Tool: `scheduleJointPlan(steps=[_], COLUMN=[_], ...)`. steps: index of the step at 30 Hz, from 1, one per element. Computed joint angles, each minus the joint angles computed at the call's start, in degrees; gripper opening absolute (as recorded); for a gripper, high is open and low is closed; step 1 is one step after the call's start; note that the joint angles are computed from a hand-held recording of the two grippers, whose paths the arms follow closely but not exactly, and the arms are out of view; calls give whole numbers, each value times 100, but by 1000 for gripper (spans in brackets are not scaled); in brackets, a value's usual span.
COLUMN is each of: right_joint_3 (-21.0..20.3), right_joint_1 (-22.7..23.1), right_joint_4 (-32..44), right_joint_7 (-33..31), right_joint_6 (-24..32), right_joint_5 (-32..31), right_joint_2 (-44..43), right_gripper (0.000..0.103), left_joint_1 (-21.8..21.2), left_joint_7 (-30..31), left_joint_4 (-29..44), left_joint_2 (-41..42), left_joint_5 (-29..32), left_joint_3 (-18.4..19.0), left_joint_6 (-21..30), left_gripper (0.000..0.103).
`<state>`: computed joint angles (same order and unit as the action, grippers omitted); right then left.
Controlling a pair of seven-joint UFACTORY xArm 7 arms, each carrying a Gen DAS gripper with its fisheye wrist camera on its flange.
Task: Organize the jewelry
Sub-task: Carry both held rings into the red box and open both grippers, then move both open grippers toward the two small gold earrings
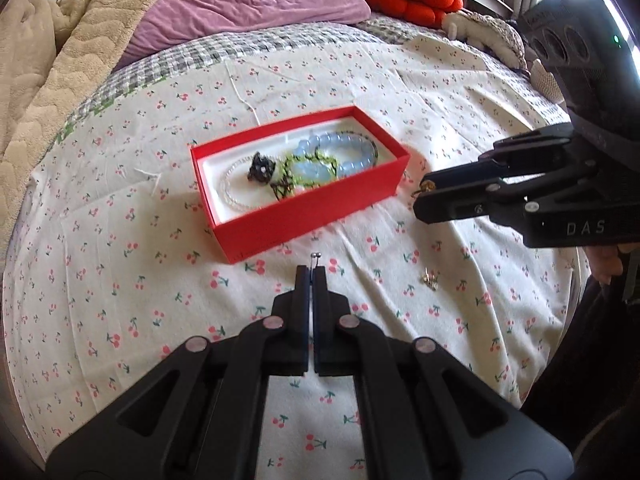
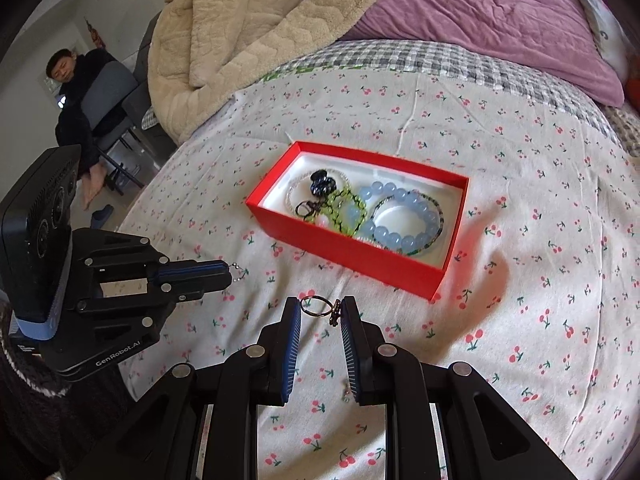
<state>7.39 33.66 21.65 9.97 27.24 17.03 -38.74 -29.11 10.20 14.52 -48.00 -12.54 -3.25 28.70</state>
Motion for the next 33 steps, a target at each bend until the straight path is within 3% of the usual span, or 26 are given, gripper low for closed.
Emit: scheduleJointPlan(steps=[8, 17, 19, 20, 22, 25, 33], right_joint_3=[-412, -486, -495, -498, -436, -339, -118], right_joint_1=[-56, -160, -182, -185, -245, -337, -524], right_joint_4=[413, 785, 830, 830, 776, 725, 595], right_joint_7=[-189, -481, -544, -588, -588, -517, -158], right_joint_6=[-389, -610, -576, -568, -615, -615, -342], right_joint_5=[420, 885, 1010, 1076, 1128, 1030, 584], right_joint_2=[657, 1419, 1487, 1492, 1424, 1290, 961], right_gripper=[21, 25, 32, 48, 64, 64, 64], left_joint_1=[252, 338, 355, 390, 430, 499, 685], left_joint_7=[-223, -320, -326, -354, -385, -463, -883], left_joint_4=[645, 1031, 1063, 1062, 1058, 1031, 803], left_joint_2=[1074, 1879, 1925, 1927, 1913, 1843, 1368], left_joint_5=[-97, -323, -339, -323, -290, -224, 110], left_joint_3=[52, 83, 82, 53, 21, -35, -248], left_joint_6=[-549, -806, -781, -786, -774, -750, -542], left_gripper=[1, 3, 10, 15, 19, 21, 61])
